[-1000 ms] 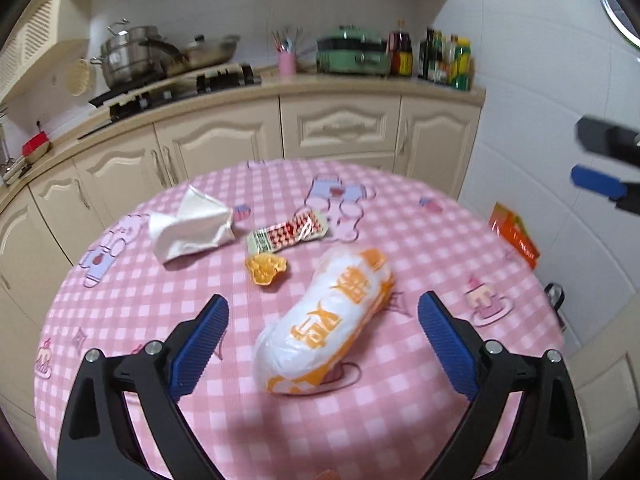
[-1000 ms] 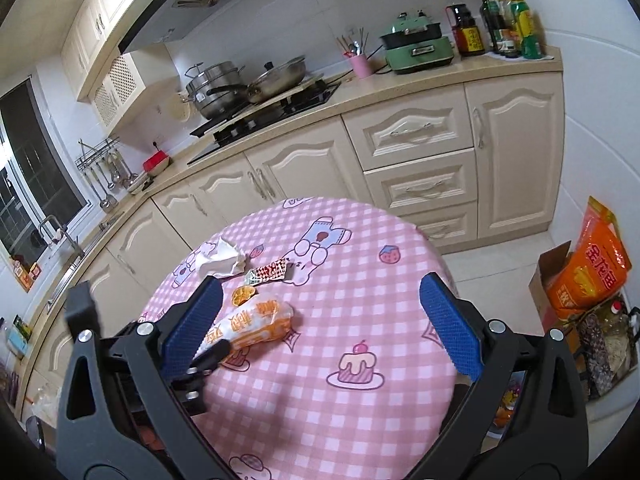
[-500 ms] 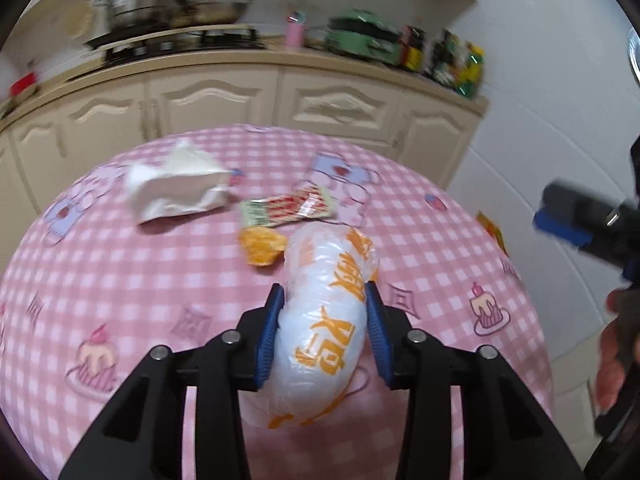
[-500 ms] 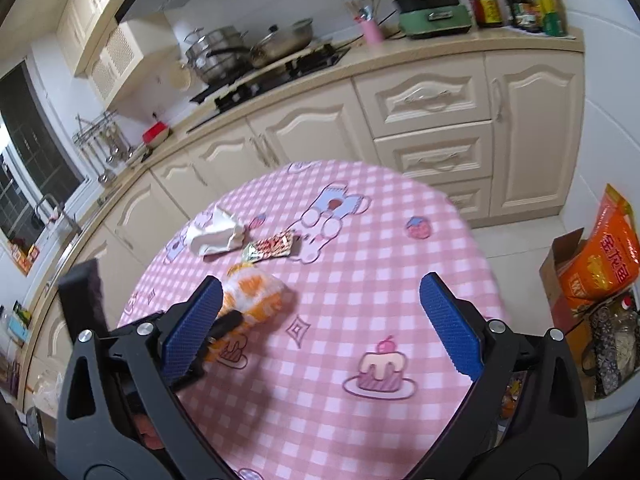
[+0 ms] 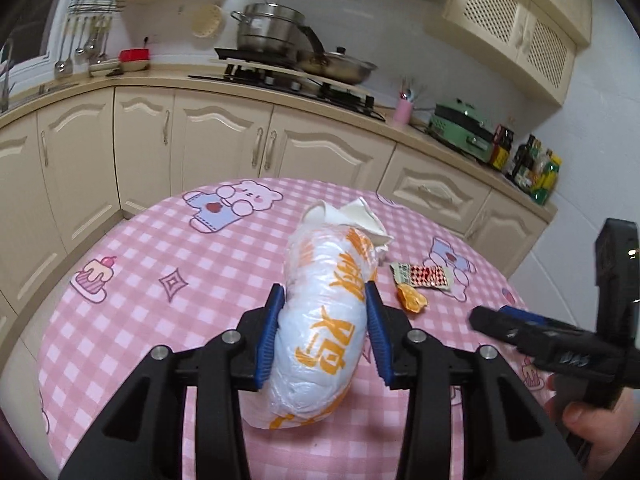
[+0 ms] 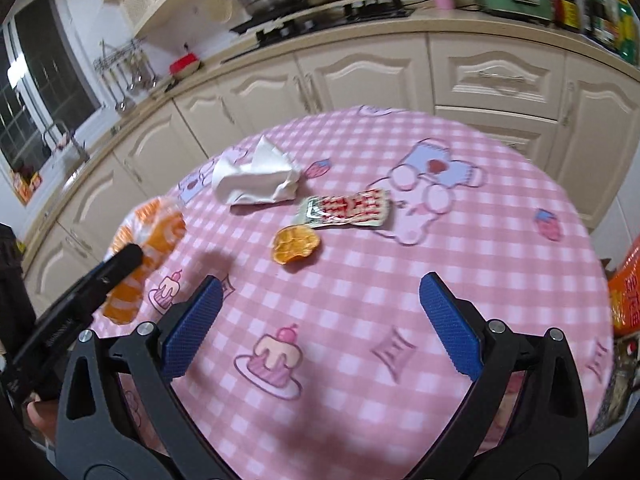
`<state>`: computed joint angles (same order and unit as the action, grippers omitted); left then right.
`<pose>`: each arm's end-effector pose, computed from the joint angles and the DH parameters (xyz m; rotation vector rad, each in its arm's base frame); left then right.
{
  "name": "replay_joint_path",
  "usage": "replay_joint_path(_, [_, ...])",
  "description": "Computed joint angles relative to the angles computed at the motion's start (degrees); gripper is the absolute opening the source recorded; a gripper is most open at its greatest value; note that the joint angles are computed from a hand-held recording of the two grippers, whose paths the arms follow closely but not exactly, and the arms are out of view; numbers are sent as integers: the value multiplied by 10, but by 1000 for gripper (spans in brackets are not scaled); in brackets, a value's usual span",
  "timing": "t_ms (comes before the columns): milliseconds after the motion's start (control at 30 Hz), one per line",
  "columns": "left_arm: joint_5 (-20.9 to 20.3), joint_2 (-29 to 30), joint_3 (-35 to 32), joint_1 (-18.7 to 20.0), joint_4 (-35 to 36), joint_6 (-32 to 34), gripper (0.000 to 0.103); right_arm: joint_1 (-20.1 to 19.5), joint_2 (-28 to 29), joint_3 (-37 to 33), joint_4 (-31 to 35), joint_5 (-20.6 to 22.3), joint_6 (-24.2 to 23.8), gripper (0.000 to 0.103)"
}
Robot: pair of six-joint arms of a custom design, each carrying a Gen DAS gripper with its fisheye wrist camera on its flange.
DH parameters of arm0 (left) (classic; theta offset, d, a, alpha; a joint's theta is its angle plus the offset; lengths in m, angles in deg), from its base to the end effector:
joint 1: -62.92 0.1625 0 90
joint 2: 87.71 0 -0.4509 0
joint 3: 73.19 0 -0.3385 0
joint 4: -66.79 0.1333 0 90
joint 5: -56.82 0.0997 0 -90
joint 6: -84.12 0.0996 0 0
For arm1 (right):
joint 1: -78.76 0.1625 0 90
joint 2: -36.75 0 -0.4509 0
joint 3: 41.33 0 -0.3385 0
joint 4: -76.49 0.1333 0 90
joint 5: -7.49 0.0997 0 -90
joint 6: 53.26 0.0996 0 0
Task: Collect trash
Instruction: 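Lift the bread bag with the left tool while the right tool grasps the orange biscuit, then carry the bread bag and orange biscuit over the blue bin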
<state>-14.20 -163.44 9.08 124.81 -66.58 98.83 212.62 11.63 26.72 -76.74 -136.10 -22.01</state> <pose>-0.1289 -0.5929 0.5453 0.8570 2.6029 -0.9581 0.5719 -0.5185 0.1025 0.0476 -2.3943 1.0727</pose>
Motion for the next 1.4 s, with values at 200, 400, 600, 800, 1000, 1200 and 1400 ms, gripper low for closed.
replay_joint_path(200, [-15,2,5,16,-31,-37,39,-17,36,-77,80,15,-5,81])
replay_joint_path(400, [-26,0,4,20,-26,-39,40,-25,72,-142,149,-6,-10,61])
replay_joint_path(600, [-36,5,-10,28,-1,-58,40,-23,79,-151,151,-25,-15,36])
replay_joint_path(800, [-40,6,-11,29,3,-59,40,-14,60,-101,69,-16,-41,36])
replay_joint_path(1000, [-56,3,-8,33,-3,-53,40,-1,37,-56,17,-12,-47,36])
replay_joint_path(1200, [-68,-10,11,26,-17,-32,40,15,10,-10,-47,-9,-53,36])
replay_joint_path(1400, [-52,-34,49,-4,-22,-24,40,33,-25,47,-108,-21,-53,36])
